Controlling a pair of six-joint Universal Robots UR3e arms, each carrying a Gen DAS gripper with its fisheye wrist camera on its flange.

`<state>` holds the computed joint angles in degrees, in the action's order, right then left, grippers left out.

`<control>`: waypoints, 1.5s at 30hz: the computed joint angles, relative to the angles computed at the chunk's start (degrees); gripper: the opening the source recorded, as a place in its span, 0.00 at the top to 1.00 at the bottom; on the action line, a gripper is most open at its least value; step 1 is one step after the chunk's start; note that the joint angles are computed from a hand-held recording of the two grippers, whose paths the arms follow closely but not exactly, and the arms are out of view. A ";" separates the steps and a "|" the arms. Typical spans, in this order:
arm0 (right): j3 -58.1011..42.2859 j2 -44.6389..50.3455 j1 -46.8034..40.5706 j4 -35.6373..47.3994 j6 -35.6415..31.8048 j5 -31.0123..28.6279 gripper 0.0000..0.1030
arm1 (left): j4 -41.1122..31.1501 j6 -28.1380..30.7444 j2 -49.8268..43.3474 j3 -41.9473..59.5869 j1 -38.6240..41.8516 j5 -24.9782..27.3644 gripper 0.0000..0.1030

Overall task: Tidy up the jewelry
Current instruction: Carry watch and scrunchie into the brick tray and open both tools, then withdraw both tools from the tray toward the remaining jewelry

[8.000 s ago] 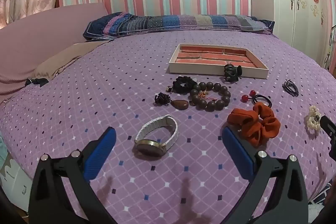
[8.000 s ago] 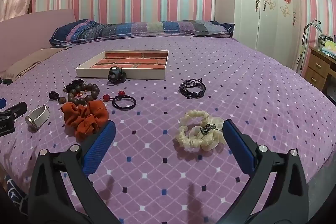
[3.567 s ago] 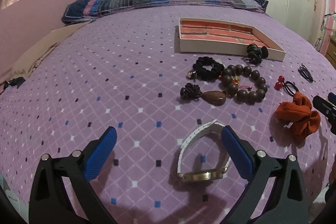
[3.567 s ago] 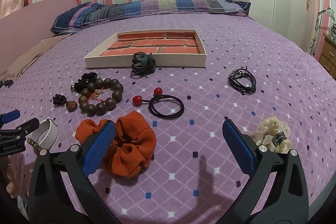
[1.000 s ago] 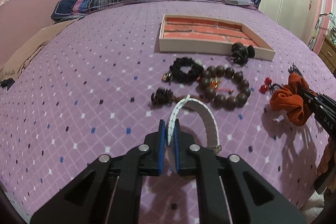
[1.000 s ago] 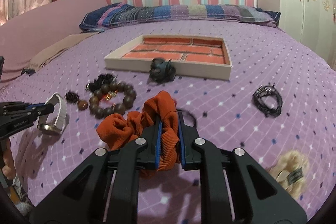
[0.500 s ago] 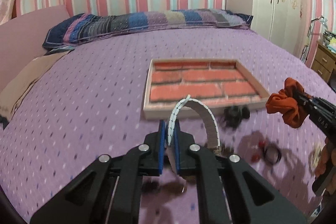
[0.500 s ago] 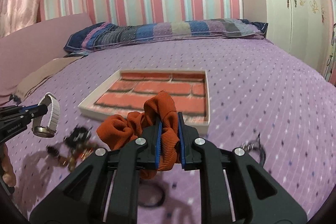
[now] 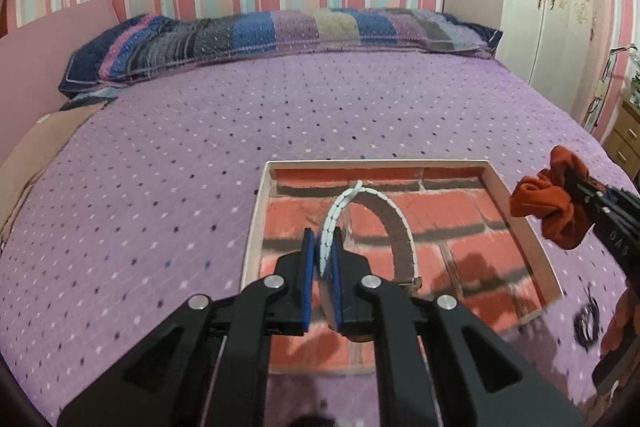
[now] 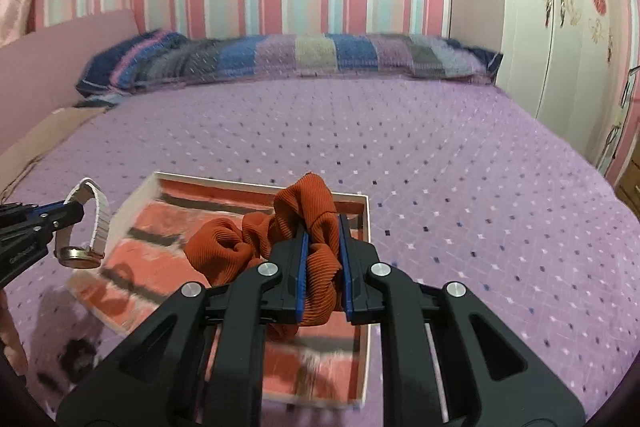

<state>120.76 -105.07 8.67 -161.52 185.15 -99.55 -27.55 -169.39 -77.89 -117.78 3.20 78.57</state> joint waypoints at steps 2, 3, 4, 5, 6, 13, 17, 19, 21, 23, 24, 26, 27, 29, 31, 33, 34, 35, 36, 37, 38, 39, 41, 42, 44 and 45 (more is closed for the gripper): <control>-2.47 4.80 -1.03 -0.34 0.18 0.66 0.86 | 1.03 -1.20 -5.93 3.64 -1.87 1.52 0.92; -3.84 7.25 -1.42 -0.51 0.39 0.93 0.86 | 1.02 -1.78 -9.06 5.97 -2.80 2.25 0.92; -5.73 10.22 -2.02 -0.54 0.75 1.52 0.86 | 0.70 -2.30 -12.62 8.64 -3.62 2.94 0.92; -7.14 12.17 -2.27 -0.48 1.13 1.71 0.86 | 0.15 -2.54 -15.13 10.76 -4.12 3.32 0.92; -9.24 14.74 -2.52 -0.08 1.40 1.85 0.86 | -0.77 -2.95 -18.42 13.66 -4.73 3.70 0.92; -18.76 25.42 -1.58 1.95 1.58 -0.41 0.86 | -6.03 -4.76 -31.64 27.12 -6.72 5.64 0.92; -24.75 28.99 -2.60 8.08 2.94 0.99 0.86 | -9.90 -5.14 -36.76 33.77 -7.47 6.95 0.92; -27.16 30.52 -1.99 9.82 2.66 -0.47 0.86 | -10.62 -5.20 -38.41 35.54 -7.73 7.89 0.92; -29.29 32.13 -1.52 11.77 1.97 -1.74 0.86 | -11.18 -5.14 -39.31 36.68 -7.68 8.02 0.92; -31.54 33.61 -2.10 15.31 2.06 -0.89 0.86 | -12.26 -5.36 -40.04 38.05 -7.60 8.13 0.92; -31.77 33.87 -2.25 15.70 2.17 -0.75 0.86 | -12.73 -5.39 -40.38 38.67 -7.62 8.32 0.92; -32.88 34.81 -2.32 16.59 2.24 -1.09 0.81 | -13.26 -5.18 -40.74 39.51 -7.92 9.30 0.92; -33.41 35.07 -2.50 17.50 2.31 -0.83 0.78 | -13.40 -5.16 -40.83 39.84 -8.06 9.76 0.92; -33.94 35.26 -3.27 19.31 2.39 0.92 0.71 | -13.58 -4.87 -40.40 39.79 -8.01 9.94 0.91; -33.45 34.69 -3.92 19.53 2.60 2.34 0.65 | -14.80 -4.72 -39.89 39.93 -7.80 10.02 0.91; -32.81 33.36 -4.55 20.11 2.26 3.49 0.50 | -15.20 -4.67 -38.84 39.11 -7.51 9.98 0.91; -31.96 32.08 -4.97 19.94 1.96 4.65 0.43 | -15.51 -4.53 -38.08 38.56 -7.26 9.58 0.91; -31.78 31.29 -5.04 19.94 1.74 5.32 0.39 | -15.87 -4.26 -36.93 37.75 -6.96 8.99 0.90; -31.74 30.54 -4.94 19.93 1.48 5.27 0.36 | -16.00 -4.17 -35.86 37.03 -6.78 8.69 0.89; -31.30 29.03 -4.85 19.84 1.21 4.76 0.29 | -16.12 -4.00 -34.50 36.17 -6.57 8.24 0.78; -30.90 27.92 -4.90 19.62 1.14 4.93 0.23 | -15.88 -3.82 -33.11 35.17 -6.37 7.82 0.55; -30.41 26.89 -5.04 19.43 1.10 5.43 0.20 | -14.16 -3.83 -30.51 32.83 -6.18 7.67 0.45; -28.82 23.03 -5.73 19.56 0.70 6.32 0.14 | -11.78 -3.25 -26.40 29.29 -5.85 7.22 0.39; -28.07 21.53 -5.87 19.35 0.52 6.20 0.11 | -12.49 -2.58 -23.68 28.04 -5.31 6.15 0.39; -25.88 17.05 -5.80 18.68 0.30 4.85 0.04 | -13.59 -2.11 -19.12 25.70 -4.08 4.34 0.35; -24.97 15.33 -5.85 18.48 0.13 4.68 0.04 | -13.72 -1.94 -17.15 24.51 -3.45 3.61 0.32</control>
<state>95.79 -89.75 2.82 -143.04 185.28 -94.87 -41.27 -171.33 -95.03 -93.28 -0.25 82.18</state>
